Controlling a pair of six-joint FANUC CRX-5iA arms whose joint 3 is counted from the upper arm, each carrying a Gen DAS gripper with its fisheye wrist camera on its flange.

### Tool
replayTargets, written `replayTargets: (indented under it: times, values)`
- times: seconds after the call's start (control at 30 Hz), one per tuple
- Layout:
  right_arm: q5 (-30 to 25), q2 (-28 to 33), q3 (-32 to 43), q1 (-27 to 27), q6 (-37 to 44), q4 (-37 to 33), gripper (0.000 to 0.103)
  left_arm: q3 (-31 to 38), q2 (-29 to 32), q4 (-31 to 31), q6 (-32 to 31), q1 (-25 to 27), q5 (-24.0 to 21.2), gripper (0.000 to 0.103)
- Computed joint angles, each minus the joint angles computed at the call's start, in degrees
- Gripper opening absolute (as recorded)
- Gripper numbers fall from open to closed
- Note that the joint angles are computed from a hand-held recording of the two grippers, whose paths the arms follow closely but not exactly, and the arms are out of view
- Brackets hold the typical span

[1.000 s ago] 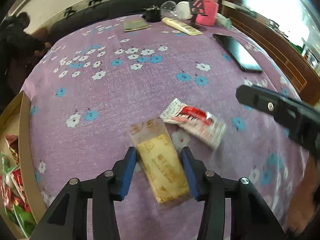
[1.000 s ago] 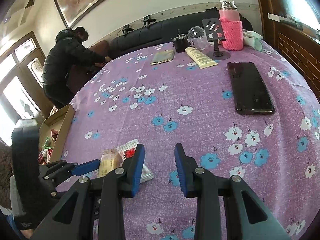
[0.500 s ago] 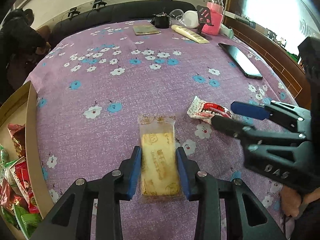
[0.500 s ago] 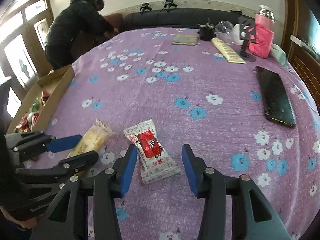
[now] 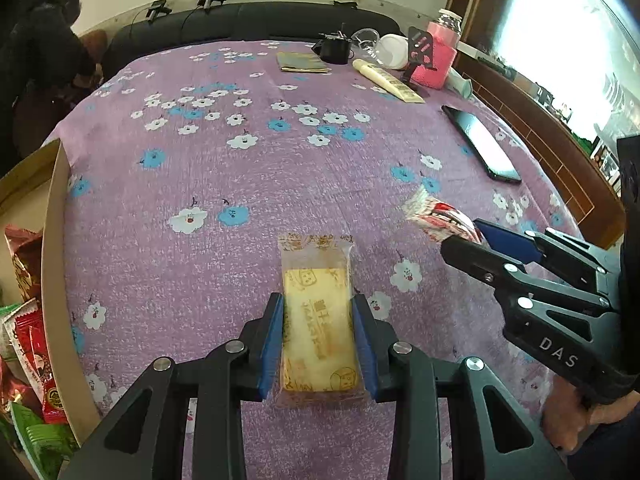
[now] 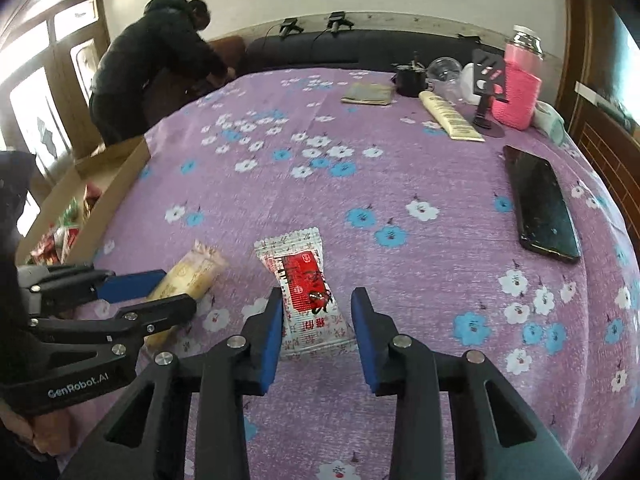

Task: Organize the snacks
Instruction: 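Close the right tool on the red-and-white sachet while the left tool holds the cake packet, then lift and carry the cake packet and sachet over the cardboard box with both tools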

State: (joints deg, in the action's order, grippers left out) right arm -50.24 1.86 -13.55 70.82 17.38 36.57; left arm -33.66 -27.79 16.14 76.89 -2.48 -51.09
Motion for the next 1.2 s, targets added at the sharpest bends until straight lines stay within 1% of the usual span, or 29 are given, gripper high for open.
replayTargets:
  times: [0.4,0.8,1.0,1.2]
  values:
    - [-0.71,-0.16,-0.19,0.35,-0.74,0.91,0.032,0.19,-0.55,-0.04,0.47,0.55,0.26,0.035]
    - [-0.92,-0.66,-0.95,0.34,-2.34,2.26,0.032,0.10,-2.82,-0.23,0.18,1.27,0.59,0.035]
    - [-0.84,-1.33,-1.43,0.17,-4.19,2.73,0.032,-0.42,-4.97,0.71,-0.95,2.98,0.64,0.035]
    - [-1.26,-1.80,-1.13,1.18,-6.15,4.01,0.032,-1.59,-7.32,3.08,-3.49,5.97,0.37,0.035]
